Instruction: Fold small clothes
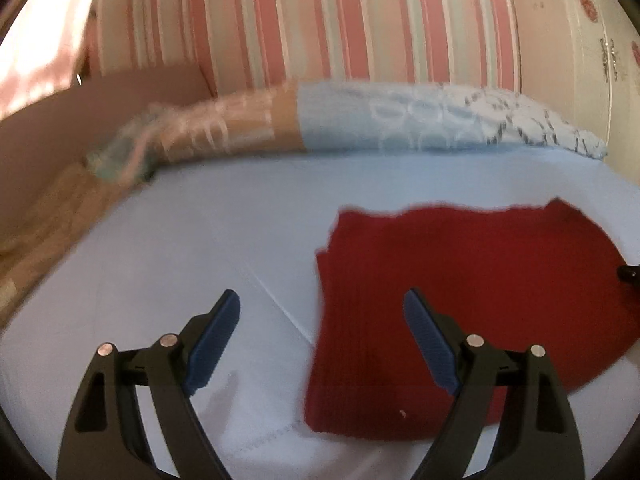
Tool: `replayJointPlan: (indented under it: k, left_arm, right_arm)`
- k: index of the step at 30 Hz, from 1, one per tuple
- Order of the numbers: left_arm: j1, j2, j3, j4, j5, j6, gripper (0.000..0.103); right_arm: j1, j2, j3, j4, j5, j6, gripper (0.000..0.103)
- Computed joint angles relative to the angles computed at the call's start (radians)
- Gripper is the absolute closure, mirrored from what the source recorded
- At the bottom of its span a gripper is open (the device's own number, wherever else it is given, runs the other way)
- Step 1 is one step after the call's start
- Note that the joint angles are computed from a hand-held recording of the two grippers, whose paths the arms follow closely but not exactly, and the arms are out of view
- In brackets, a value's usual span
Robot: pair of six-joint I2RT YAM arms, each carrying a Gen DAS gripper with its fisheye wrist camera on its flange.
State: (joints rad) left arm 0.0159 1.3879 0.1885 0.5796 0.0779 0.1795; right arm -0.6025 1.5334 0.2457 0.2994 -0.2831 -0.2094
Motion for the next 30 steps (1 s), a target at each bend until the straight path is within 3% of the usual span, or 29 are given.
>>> replayJointPlan:
  k: [3, 8, 13, 15, 17, 18, 19, 22, 24, 26, 28, 30]
  left_arm:
    - [-0.002, 0.12, 0.034, 0.043, -0.005, -0.012, 0.018]
    - [-0.029, 0.089, 0.056, 0.018, -0.01, -0.04, 0.018]
    - [-0.035, 0.172, 0.059, 0.062, -0.025, -0.032, 0.018]
    - [-0.029, 0.182, 0.064, 0.062, -0.025, -0.038, 0.018]
    - [-0.018, 0.17, 0.063, 0.062, -0.018, -0.044, 0.018]
    - [-0.011, 0.161, 0.06, 0.06, -0.01, -0.046, 0.018]
    - [-0.007, 0.155, 0.059, 0.057, -0.006, -0.045, 0.018]
    - [-0.003, 0.156, 0.061, 0.057, -0.005, -0.043, 0.018]
    - [-0.003, 0.155, 0.063, 0.054, -0.007, -0.047, 0.018]
    - [-0.002, 0.153, 0.065, 0.05, -0.005, -0.046, 0.018]
    - [-0.005, 0.154, 0.064, 0.052, -0.012, -0.045, 0.018]
    - [-0.004, 0.156, 0.068, 0.044, -0.006, -0.046, 0.018]
  right_arm:
    - [-0.004, 0.071, 0.027, 0.025, -0.013, 0.025, 0.012]
    - [-0.033, 0.136, 0.072, -0.009, -0.068, 0.037, 0.014]
    - [-0.06, 0.143, 0.082, -0.048, -0.158, 0.016, 0.039]
    - [-0.041, 0.131, 0.077, -0.049, -0.149, 0.031, 0.043]
    - [-0.03, 0.113, 0.073, -0.054, -0.119, 0.04, 0.036]
    - [-0.026, 0.103, 0.067, -0.047, -0.081, 0.052, 0.018]
    - [-0.025, 0.097, 0.058, -0.033, -0.045, 0.052, 0.006]
    - [-0.063, 0.144, 0.071, -0.027, -0.105, 0.038, 0.006]
    - [-0.07, 0.156, 0.072, -0.019, -0.126, 0.04, 0.01]
    - [-0.06, 0.153, 0.067, -0.016, -0.151, 0.032, 0.024]
    - [-0.047, 0.155, 0.071, -0.034, -0.19, 0.027, 0.05]
    - [-0.034, 0.146, 0.065, -0.029, -0.183, 0.036, 0.053]
